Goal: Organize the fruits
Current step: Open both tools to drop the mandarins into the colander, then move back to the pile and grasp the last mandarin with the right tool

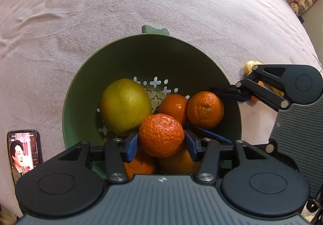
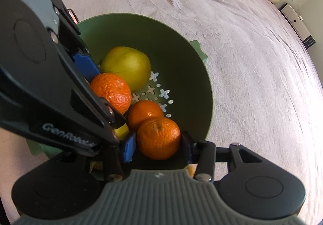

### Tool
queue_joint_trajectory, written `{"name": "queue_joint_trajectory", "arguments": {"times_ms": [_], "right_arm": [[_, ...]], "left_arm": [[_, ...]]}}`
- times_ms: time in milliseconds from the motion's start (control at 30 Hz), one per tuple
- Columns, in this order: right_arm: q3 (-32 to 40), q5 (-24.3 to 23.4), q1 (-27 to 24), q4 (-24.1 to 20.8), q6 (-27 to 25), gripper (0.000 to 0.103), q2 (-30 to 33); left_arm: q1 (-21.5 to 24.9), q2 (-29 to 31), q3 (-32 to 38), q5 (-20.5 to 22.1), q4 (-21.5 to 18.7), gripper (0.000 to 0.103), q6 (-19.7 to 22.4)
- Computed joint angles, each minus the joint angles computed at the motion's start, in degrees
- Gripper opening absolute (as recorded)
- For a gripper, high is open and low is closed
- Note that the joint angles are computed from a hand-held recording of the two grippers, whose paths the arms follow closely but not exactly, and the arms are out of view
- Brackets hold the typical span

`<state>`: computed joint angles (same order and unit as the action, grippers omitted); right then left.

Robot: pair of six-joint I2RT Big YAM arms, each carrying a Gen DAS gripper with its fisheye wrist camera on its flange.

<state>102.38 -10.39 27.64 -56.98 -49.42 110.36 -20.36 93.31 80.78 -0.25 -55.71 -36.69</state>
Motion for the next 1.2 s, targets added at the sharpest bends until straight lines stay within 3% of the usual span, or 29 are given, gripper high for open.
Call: {"name": "queue_joint_trajectory", "arguments": {"times_ms": [167,233,467,733,1000,1200], "right_arm": [[-0.16,-1.02,-0.63,-0.68,0.75,0.048,-0.85],[-0.22,-1.95,-1.01,-1.31,0.94,0.054,-1.35],[-3.68,-4.41,-2.12,0.86,2.47,0.061,-5.28],[-11.13,-7.41,-4.92,7.58,11.45,0.066,-12.06],[-19.86,-7.98,-9.52,14.16,22.66,0.068,-18.72],[-23.81,-5.74,-12.91,15.46,26.99,0.069,-21.46]], "left_arm": [[-0.29,-0.51,0.15,-0.54,0.40,0.071,-0.03],[-0.19,-0.87,0.07,-0.16,0.81,0.076,-0.36],[-1.03,-2.15,0.50,-1.54,1.92,0.079,0.94],[-4.13,-3.58,0.29,-7.63,7.73,0.079,5.02],[-7.17,-3.99,0.04,-9.63,13.88,0.079,8.69],[-9.53,-2.22,1.22,-10.33,16.11,0.079,11.74]]}}
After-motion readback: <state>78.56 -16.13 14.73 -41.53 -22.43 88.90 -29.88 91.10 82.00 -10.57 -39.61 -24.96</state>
